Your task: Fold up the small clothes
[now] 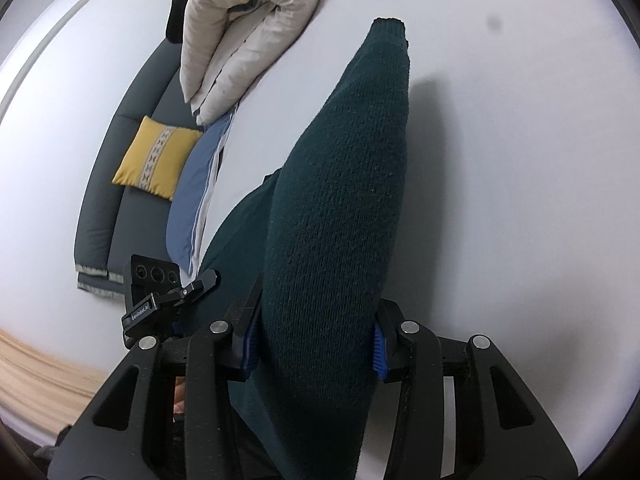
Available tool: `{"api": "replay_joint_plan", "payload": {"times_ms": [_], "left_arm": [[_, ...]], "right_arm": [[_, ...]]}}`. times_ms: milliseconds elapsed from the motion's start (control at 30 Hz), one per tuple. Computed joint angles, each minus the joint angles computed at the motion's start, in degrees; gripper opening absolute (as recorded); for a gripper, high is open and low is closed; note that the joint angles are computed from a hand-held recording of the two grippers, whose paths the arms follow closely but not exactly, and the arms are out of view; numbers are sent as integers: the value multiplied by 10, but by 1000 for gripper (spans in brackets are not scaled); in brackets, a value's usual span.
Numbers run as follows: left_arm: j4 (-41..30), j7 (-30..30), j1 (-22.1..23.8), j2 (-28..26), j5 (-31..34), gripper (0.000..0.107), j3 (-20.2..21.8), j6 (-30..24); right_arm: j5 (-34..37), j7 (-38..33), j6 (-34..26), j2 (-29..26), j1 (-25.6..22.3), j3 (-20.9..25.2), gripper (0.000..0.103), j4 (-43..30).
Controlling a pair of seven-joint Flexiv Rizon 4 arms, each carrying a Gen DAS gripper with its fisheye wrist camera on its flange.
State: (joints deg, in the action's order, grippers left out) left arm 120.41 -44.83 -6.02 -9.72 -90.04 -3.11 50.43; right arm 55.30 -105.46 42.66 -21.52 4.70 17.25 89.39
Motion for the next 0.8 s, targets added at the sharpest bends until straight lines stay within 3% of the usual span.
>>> {"api": "replay_joint_plan", "payload": {"times_ms": [100, 200, 300, 400, 500, 667, 800], "left_arm": [[40, -2, -17, 26, 4, 28, 0, 19], [46, -32, -30, 16, 62, 29, -2, 67], [48, -36, -28, -2, 58, 30, -6, 71], [53, -27, -32, 5, 52, 30, -7, 80], [66, -27, -40, 20, 62, 30, -7, 100], [78, -13, -57, 32, 17, 29, -11, 117], [77, 5, -65, 22, -28, 30, -12, 115]], "right_arm": [[39, -31, -3, 43, -20, 8, 40, 67], [76, -53, 3, 75, -20, -1, 40, 120], [72, -54, 33, 78, 2, -15, 40, 152], [135, -82, 13, 70, -15, -21, 40, 155], [105, -64, 38, 86, 9, -24, 40, 164], [54, -54, 65, 107, 36, -27, 40, 168], [44, -41, 50, 82, 33, -37, 40, 141]]}}
